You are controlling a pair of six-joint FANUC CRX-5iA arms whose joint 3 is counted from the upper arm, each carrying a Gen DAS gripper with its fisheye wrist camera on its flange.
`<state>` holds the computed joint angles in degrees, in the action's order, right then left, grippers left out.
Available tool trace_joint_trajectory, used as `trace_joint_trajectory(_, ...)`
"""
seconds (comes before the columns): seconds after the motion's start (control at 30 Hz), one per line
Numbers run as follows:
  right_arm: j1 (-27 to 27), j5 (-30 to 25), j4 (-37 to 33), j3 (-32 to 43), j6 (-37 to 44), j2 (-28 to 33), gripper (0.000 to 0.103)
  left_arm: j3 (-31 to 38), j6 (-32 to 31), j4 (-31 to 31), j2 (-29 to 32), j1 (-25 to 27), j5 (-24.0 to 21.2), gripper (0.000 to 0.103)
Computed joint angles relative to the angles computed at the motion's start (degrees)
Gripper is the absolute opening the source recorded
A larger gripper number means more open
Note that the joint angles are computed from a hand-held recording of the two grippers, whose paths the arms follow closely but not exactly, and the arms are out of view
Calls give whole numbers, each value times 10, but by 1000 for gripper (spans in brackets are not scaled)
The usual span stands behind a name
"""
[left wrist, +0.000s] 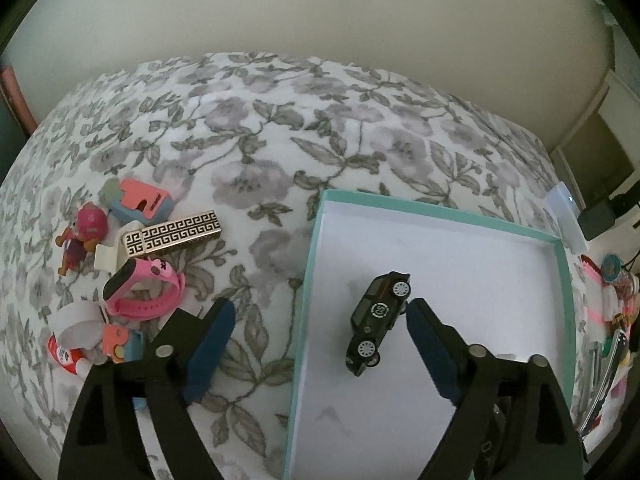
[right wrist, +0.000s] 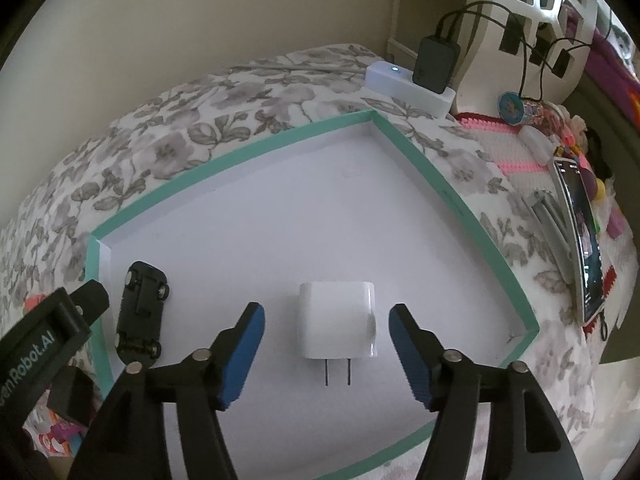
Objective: Organize rigid objects
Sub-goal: 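Withdraw both tools from the tray back toward the item pile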
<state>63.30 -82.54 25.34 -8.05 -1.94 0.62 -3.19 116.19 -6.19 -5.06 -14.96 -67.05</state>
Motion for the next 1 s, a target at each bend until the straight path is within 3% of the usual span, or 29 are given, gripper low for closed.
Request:
trace_joint_trajectory(0.1,0,3,2,0,4,1,79,-2,1,5,0,6,-3,91)
trace_joint_trajectory(0.2,1,6,5,-2,6,2,83,-5,1,10,2,11,-6,99)
trace_joint_trajectory(0.27,1,7,6,-2,9,3,84,-8,-2,17,2,14,-6,99)
trace_joint_trajectory(0.33,1,10,5,-2,13,3,94,-7,-2,17,4,15,-11,99)
trace_joint_trajectory(0.5,3,11,11,-4,17,4,103,-3,10,1,2,14,-15,99)
trace_joint_trajectory(0.77,6,16,21,-8,16,3,103,-17,14,6,-16,34,3,99)
trace_joint_trajectory(1.0,15,61,49,-19,9,-7,103,-35,14,4,-51,57,42,99)
